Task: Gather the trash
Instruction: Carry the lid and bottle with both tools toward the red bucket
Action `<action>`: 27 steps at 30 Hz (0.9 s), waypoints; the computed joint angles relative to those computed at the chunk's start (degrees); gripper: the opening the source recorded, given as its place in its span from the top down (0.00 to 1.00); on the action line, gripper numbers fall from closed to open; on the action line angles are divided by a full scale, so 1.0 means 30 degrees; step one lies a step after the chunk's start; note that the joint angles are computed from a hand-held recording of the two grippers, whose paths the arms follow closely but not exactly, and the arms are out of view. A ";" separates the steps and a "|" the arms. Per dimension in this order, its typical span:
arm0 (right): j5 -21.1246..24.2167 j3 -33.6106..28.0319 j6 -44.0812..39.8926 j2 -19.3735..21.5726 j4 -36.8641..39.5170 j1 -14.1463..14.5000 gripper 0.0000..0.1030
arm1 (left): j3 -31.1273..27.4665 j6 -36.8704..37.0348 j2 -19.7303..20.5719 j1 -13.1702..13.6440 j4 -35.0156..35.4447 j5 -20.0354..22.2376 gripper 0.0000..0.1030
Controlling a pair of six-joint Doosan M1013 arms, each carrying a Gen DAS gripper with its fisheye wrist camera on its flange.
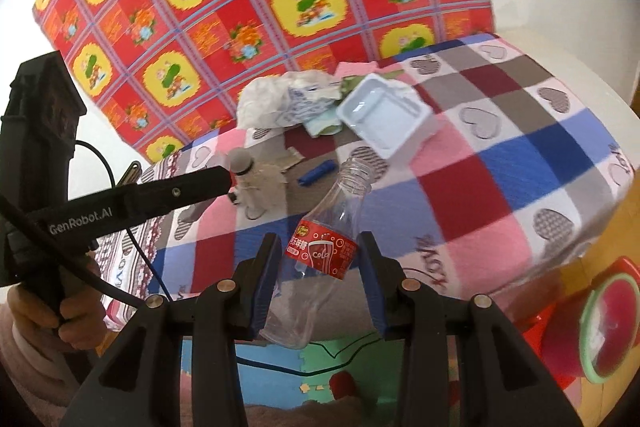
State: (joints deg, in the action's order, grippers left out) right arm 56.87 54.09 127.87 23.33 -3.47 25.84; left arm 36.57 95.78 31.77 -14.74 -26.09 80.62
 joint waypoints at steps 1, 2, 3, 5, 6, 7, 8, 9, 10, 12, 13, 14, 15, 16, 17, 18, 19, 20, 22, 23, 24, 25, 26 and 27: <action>-0.0134 0.0360 0.0174 -0.0254 -0.0137 -0.0068 0.61 | -0.0108 0.0010 0.0053 -0.0110 -0.0020 0.0044 0.71; -0.0211 0.0593 0.0288 -0.0421 -0.0242 -0.0100 0.61 | -0.0211 0.0052 0.0097 -0.0239 -0.0030 0.0113 0.71; -0.0283 0.0838 0.0367 -0.0602 -0.0329 -0.0153 0.61 | -0.0344 0.0109 0.0159 -0.0374 -0.0072 0.0203 0.71; -0.0387 0.1393 0.0588 -0.1024 -0.0632 -0.0263 0.61 | -0.0543 0.0227 0.0247 -0.0647 -0.0081 0.0294 0.71; -0.0421 0.1627 0.0699 -0.1204 -0.0767 -0.0313 0.61 | -0.0620 0.0311 0.0278 -0.0803 -0.0117 0.0312 0.71; -0.0476 0.1971 0.0895 -0.1467 -0.0970 -0.0384 0.61 | -0.0740 0.0390 0.0333 -0.0983 -0.0141 0.0356 0.71; -0.0511 0.2198 0.1027 -0.1637 -0.1090 -0.0436 0.61 | -0.0830 0.0471 0.0380 -0.1135 -0.0173 0.0395 0.71; -0.0529 0.2431 0.1183 -0.1812 -0.1225 -0.0486 0.61 | -0.0889 0.0535 0.0415 -0.1269 -0.0189 0.0427 0.71; -0.0550 0.2786 0.1432 -0.2080 -0.1430 -0.0577 0.61 | -0.0987 0.0585 0.0475 -0.1439 -0.0207 0.0475 0.71; -0.0569 0.3255 0.1807 -0.2435 -0.1683 -0.0710 0.61 | -0.1124 0.0688 0.0568 -0.1748 -0.0297 0.0561 0.71; -0.0594 0.3558 0.2031 -0.2659 -0.1789 -0.0801 0.61 | -0.1217 0.0710 0.0633 -0.1907 -0.0368 0.0631 0.71; -0.0611 0.3893 0.2288 -0.2902 -0.1914 -0.0905 0.61 | -0.1366 0.0729 0.0735 -0.2088 -0.0459 0.0763 0.71; -0.0651 0.4242 0.2549 -0.3153 -0.2055 -0.1009 0.61 | -0.1516 0.0778 0.0838 -0.2267 -0.0557 0.0904 0.71; -0.0670 0.4526 0.2758 -0.3359 -0.2163 -0.1102 0.61 | -0.1670 0.0838 0.0943 -0.2458 -0.0617 0.1031 0.71; -0.0686 0.4765 0.2940 -0.3528 -0.2263 -0.1169 0.61 | -0.1808 0.0880 0.1041 -0.2660 -0.0649 0.1125 0.71; -0.0708 0.5035 0.3108 -0.3720 -0.2342 -0.1256 0.61 | -0.1909 0.0896 0.1126 -0.2826 -0.0695 0.1200 0.71; -0.0730 0.5415 0.3355 -0.3996 -0.2455 -0.1385 0.61 | -0.2061 0.0891 0.1238 -0.2987 -0.0760 0.1324 0.71; -0.0734 0.5635 0.3513 -0.4154 -0.2525 -0.1474 0.61 | -0.2262 0.0904 0.1386 -0.3211 -0.0855 0.1502 0.71; -0.0713 0.6148 0.3879 -0.4527 -0.2708 -0.1664 0.61 | -0.2545 0.0974 0.1591 -0.3571 -0.0932 0.1714 0.71; -0.0713 0.6500 0.4168 -0.4774 -0.2897 -0.1774 0.61 | -0.2656 0.1039 0.1679 -0.3779 -0.0955 0.1819 0.71; -0.0681 0.6752 0.4416 -0.4952 -0.3078 -0.1852 0.61 | -0.2782 0.1089 0.1777 -0.3979 -0.0975 0.1931 0.71; -0.0637 0.7118 0.4685 -0.5204 -0.3231 -0.2006 0.61 | -0.2906 0.1121 0.1869 -0.4193 -0.0974 0.2047 0.71; -0.0643 0.7363 0.4821 -0.5369 -0.3257 -0.2131 0.61 | -0.2997 0.1169 0.1944 -0.4392 -0.0997 0.2126 0.71; -0.0672 0.7637 0.4940 -0.5553 -0.3228 -0.2271 0.61 | -0.3066 0.1252 0.2011 -0.4623 -0.0983 0.2174 0.71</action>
